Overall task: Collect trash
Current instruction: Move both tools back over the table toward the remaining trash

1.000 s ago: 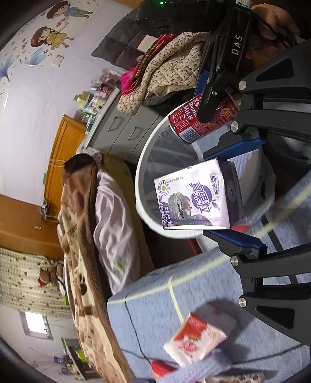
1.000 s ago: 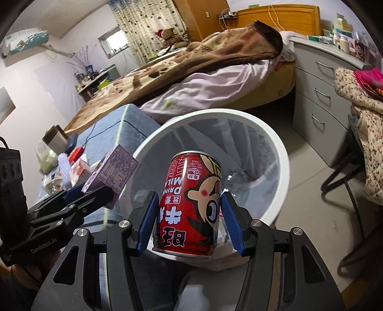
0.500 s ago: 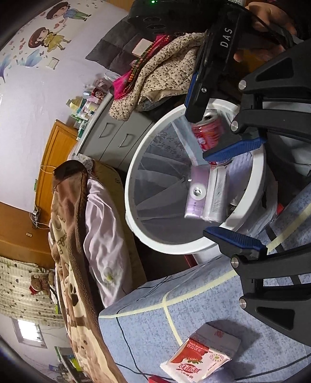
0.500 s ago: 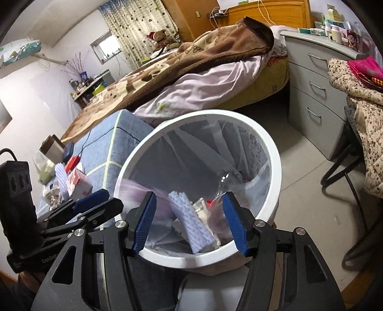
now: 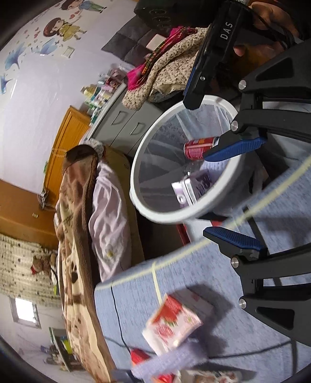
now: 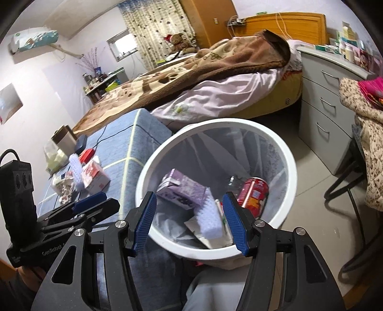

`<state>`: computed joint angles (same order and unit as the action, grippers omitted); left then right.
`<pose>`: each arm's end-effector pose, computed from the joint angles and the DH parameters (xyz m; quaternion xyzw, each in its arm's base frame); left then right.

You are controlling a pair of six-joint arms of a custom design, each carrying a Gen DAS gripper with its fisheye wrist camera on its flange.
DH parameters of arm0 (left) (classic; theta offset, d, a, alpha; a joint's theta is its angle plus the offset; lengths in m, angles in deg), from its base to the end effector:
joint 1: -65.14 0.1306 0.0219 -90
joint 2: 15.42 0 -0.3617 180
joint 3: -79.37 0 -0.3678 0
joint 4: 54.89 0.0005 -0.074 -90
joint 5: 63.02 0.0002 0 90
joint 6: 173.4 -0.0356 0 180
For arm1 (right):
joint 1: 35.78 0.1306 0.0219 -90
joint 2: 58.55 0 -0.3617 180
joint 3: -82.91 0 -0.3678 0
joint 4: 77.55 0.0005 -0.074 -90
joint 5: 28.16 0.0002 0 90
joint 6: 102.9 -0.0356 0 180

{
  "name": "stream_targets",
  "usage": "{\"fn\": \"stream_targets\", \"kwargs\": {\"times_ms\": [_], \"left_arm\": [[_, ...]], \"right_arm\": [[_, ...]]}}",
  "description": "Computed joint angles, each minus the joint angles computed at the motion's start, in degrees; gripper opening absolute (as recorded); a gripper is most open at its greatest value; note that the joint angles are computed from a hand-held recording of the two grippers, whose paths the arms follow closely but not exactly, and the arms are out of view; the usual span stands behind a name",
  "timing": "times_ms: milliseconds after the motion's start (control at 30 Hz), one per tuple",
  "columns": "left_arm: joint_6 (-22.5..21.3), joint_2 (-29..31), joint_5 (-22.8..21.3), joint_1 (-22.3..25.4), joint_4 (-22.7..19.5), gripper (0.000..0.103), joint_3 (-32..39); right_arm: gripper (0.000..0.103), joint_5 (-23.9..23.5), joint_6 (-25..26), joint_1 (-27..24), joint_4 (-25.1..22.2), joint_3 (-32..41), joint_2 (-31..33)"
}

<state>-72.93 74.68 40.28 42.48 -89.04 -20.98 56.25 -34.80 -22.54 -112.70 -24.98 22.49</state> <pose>0.4225 -0.1858 0.3492 0.1417 0.9064 -0.2117 0.3369 0.3959 0.0962 0.3545 0.0505 0.9185 0.1604 0.3579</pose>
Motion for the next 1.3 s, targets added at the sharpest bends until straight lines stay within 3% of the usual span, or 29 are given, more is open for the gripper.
{"fn": "stream_targets", "kwargs": {"times_ms": [233,767,1300], "left_arm": [[1.66,-4.68,-3.36,2.27,0.3,0.056,-4.42],[2.8,-12.98,-5.62,11.21,-0.93,0.056,-11.98],[1.76,-11.56,-7.4,19.82,-0.76,0.056,-10.03]], "right_arm": [[0.059,-0.95,1.45,2.98,0.26,0.71,0.61],[0.059,-3.48,6.11,9.33,0.01,4.89,5.06],[0.059,-3.43,8.49,11.77,0.35,9.12,8.55]]}}
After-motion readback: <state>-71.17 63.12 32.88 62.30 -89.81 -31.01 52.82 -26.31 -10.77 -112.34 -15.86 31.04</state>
